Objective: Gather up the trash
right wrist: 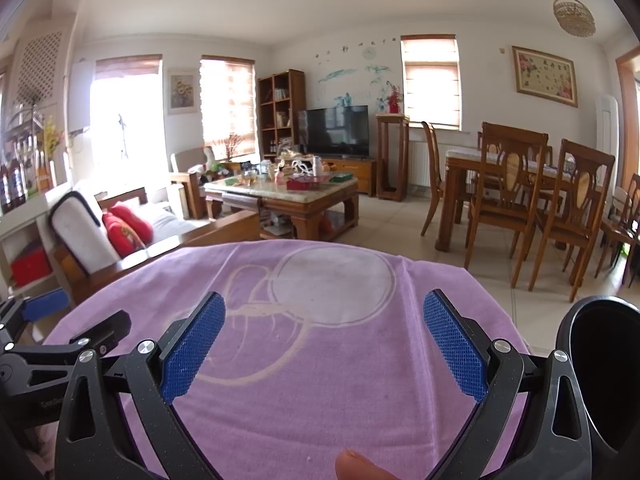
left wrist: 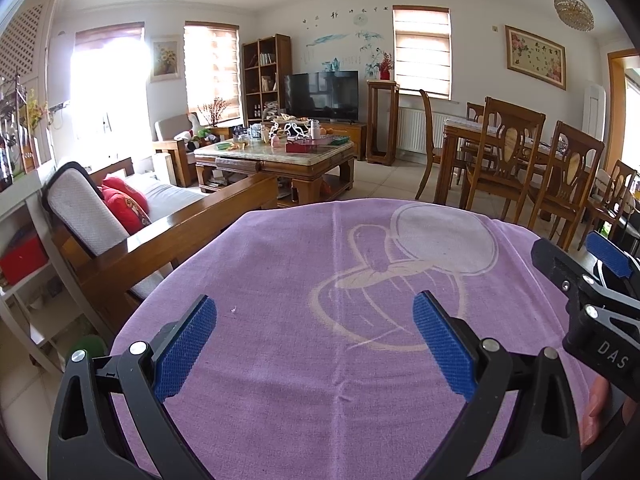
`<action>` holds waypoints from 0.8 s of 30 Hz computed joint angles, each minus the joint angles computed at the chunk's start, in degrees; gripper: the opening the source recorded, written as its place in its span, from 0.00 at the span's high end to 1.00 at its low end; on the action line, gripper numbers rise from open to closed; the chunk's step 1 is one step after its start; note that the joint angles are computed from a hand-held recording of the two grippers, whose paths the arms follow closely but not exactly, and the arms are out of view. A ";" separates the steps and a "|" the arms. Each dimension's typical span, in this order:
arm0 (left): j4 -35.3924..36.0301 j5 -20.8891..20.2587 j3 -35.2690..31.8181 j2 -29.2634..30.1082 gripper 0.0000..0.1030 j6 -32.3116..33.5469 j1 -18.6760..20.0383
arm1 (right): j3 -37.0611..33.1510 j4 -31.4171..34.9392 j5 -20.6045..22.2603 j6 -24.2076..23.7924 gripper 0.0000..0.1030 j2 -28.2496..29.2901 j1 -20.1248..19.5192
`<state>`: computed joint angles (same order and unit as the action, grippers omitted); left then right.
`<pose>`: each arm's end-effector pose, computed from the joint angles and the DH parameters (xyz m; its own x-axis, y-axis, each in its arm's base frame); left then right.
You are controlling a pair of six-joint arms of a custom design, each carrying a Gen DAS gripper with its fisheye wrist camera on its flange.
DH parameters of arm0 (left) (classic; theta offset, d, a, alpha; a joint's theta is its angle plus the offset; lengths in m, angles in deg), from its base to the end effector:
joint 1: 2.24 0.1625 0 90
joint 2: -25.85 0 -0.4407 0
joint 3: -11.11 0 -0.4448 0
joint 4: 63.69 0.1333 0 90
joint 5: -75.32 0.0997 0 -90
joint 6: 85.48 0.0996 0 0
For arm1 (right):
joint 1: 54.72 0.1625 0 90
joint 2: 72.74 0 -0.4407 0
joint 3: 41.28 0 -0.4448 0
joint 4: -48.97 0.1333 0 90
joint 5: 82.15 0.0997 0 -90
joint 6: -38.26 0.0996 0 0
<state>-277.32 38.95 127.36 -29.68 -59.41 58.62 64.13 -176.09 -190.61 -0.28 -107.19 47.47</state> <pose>-0.0886 -0.5974 0.1997 -0.6814 -0.1283 -0.7206 0.5802 0.5056 -0.6386 0.2340 -0.6012 0.0398 -0.7148 -0.2049 0.6687 -0.6873 0.3826 -0.6174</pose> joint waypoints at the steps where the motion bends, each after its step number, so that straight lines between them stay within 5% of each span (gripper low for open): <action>1: 0.10 -0.15 0.01 -0.05 0.05 -0.03 0.03 | -0.02 -0.01 -0.01 -0.01 0.05 0.02 -0.05; 24: 0.37 0.07 0.13 -0.01 0.05 0.07 -0.24 | -0.06 -0.04 -0.02 0.08 0.05 0.06 -0.11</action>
